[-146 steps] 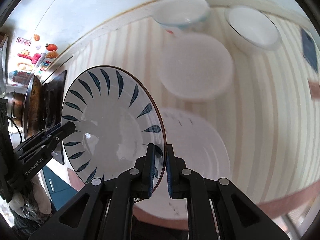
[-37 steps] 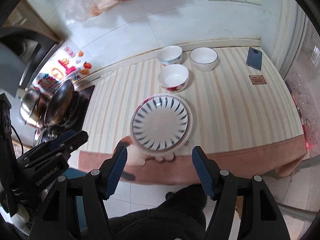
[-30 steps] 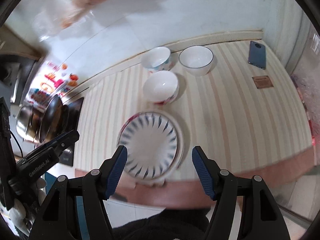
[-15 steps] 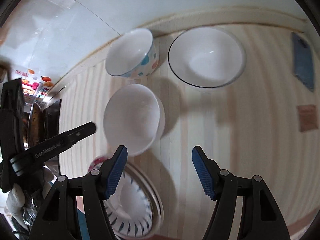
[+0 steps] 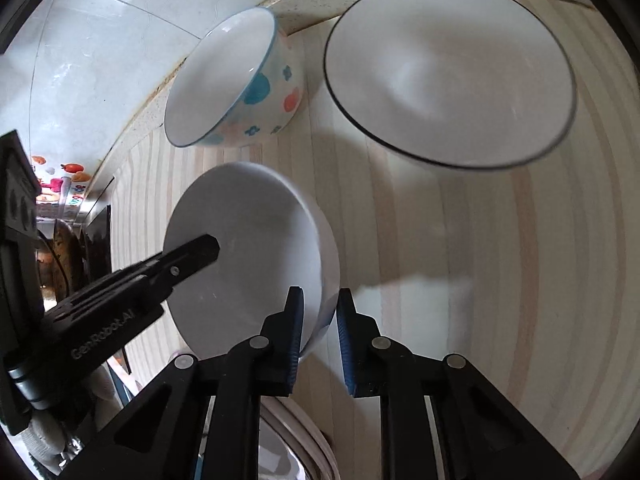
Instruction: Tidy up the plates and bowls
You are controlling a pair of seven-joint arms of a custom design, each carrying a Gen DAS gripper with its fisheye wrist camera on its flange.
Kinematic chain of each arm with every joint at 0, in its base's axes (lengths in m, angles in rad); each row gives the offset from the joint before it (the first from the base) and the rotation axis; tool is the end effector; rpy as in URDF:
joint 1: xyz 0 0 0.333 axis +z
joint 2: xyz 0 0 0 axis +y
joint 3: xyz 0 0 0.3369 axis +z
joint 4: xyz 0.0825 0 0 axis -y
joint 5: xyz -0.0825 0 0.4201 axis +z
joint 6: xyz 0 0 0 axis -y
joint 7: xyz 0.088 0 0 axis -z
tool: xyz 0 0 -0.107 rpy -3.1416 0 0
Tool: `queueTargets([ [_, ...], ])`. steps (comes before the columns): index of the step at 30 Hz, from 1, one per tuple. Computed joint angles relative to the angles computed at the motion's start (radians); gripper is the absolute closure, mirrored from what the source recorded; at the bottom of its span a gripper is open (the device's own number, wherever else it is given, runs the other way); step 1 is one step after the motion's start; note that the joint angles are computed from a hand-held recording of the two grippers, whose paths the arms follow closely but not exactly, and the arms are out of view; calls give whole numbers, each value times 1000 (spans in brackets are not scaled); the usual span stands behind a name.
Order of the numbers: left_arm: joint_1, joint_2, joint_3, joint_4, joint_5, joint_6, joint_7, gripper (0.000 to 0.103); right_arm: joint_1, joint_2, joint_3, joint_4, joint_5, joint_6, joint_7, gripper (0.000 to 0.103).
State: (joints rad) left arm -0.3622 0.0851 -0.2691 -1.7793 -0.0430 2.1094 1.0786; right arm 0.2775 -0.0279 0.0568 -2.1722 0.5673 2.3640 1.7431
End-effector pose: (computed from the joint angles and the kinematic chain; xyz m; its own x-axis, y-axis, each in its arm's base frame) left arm 0.5247 -0.3796 0.5386 -0.1319 -0.9763 0.1717 -0.9776 0.0995 -0.1853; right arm 0.5466 0.1970 0.4298 -0.1683 -0.8693 -0.4648 -0.9759 0.2134 -0.0457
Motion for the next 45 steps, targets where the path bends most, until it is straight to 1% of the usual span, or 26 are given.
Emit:
queueTargets([
  [3,-14,-24,-16,-9,-27,-6,11,84,1,-50,-2,-30,-24,-12,12,85],
  [6,-36,-34,-36,-11,-53,-10,18,84,4,-131,-16,-88,-50,-27,24,85],
  [15,-104,-40,-75,-50,-103,-14,5,84,4,-427,-87,-326,-146,-117,84,85],
  [21,-138,-31,-86,-68,-88,-23,-8,84,4,-562,-129,-459,-168,-151,109,85],
  [26,-166,-16,-94,-59,-26,-36,-27,84,5,-624,-148,-520,-189,-164,116,85],
  [28,-172,-8,-94,-53,-21,-41,-31,84,2,-644,-153,-538,-197,-170,116,85],
  [34,-193,24,-92,-24,9,-49,-53,84,5,-656,-165,-555,-199,-165,115,85],
  [36,-197,25,-91,-22,17,-52,-55,84,11,-635,-164,-544,-193,-155,115,85],
  [42,-196,17,-88,-17,11,-69,-51,84,9,-628,-173,-541,-184,-156,106,85],
  [43,-200,6,-86,-30,49,-47,-74,84,9,-623,-174,-537,-184,-161,101,85],
  [45,-196,-12,-86,-35,44,-46,-81,84,2,-624,-178,-536,-186,-171,94,85],
])
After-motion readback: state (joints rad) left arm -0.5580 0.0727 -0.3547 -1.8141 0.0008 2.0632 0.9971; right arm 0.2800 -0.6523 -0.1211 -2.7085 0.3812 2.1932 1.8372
